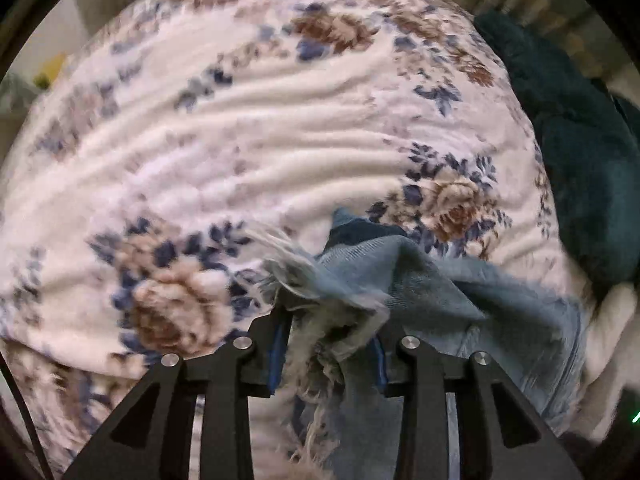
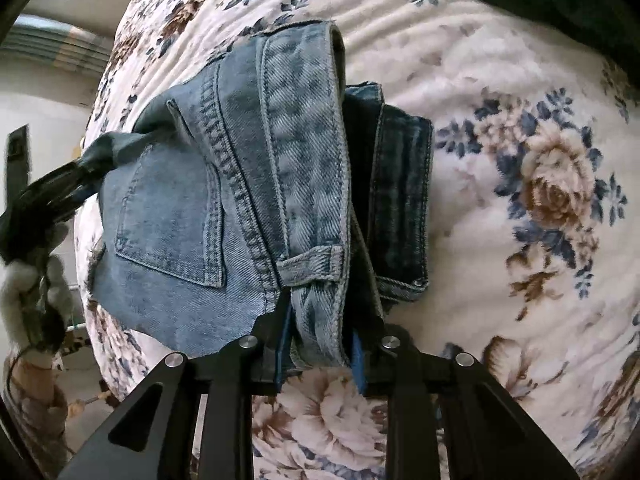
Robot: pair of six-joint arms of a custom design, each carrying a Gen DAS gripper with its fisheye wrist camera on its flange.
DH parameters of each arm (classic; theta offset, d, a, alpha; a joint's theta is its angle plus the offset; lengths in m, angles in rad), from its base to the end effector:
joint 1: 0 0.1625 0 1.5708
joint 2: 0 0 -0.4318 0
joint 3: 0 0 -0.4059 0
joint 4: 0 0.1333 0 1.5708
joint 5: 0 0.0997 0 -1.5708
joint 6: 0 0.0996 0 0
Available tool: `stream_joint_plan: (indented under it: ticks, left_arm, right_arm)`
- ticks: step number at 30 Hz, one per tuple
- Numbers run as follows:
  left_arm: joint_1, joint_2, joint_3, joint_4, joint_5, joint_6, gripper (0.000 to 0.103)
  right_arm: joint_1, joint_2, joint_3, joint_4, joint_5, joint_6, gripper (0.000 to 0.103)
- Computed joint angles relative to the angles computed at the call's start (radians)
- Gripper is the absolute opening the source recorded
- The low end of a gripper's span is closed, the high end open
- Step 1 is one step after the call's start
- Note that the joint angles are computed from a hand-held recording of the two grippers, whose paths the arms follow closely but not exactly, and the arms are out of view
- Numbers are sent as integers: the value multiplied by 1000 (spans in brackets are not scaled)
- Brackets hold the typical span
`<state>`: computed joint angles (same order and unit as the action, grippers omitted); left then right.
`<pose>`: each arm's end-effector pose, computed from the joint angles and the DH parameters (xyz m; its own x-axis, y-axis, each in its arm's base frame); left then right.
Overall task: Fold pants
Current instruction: 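Lower the folded shorts onto the dark denim stack and open both grippers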
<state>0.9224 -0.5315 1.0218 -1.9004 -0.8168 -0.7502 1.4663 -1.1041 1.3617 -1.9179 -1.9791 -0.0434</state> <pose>-0.3329 -0.7730 0.1026 -0.7831 -0.1505 -0.6034 0.0851 0.9352 -0.3437 0.0208 -0.7003 0.3626 -0.9127 0.0879 0.3990 0.0644 0.9953 -0.0721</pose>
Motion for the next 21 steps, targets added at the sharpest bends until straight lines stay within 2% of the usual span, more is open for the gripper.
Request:
stream_joint_plan:
  ticks: [1, 2, 3, 4, 5, 6, 9, 11, 12, 15, 17, 19, 21]
  left_arm:
    - [-18, -11, 25, -13, 26, 16, 32]
    - [-38, -22, 51, -19, 50, 26, 32]
    - [-60, -37, 86, -36, 71, 38, 42]
    - [-80, -50, 120, -57, 87, 48, 51]
    - [-96, -58, 140, -57, 101, 50, 74]
    - [-112, -63, 157, -57, 113, 56, 91]
    - [-130, -45, 149, -39, 161, 85, 94]
    - [-115, -11, 92, -14, 153, 96, 94]
    - [-104, 17, 45, -1, 155, 104, 94]
    - [-65, 107, -126, 87, 163, 101, 94]
    - [-33, 168, -245, 156, 140, 81, 94]
    - [7, 253, -409, 299, 116, 32, 94]
    - [33, 317, -525, 434, 120, -19, 94]
  right_arm:
    - [8, -10, 14, -23, -15, -3, 39]
    - [18, -19, 29, -46, -39, -7, 56]
    - [28, -30, 45, -71, -62, -14, 71]
    - [42, -43, 66, -111, -91, -28, 77]
    - [53, -56, 83, -148, -103, -37, 81]
    - [60, -66, 93, -173, -100, -37, 82]
    - [94, -57, 88, -259, -138, -53, 82]
    - [98, -5, 18, -253, -111, -39, 82]
    - [93, 30, -37, -224, -82, -17, 82]
    - [84, 173, -222, -153, -104, 7, 82]
    - [75, 249, -327, -111, -85, -1, 82]
    - [68, 318, -419, -42, -72, -22, 82]
    - [64, 365, -464, -23, -118, -48, 82]
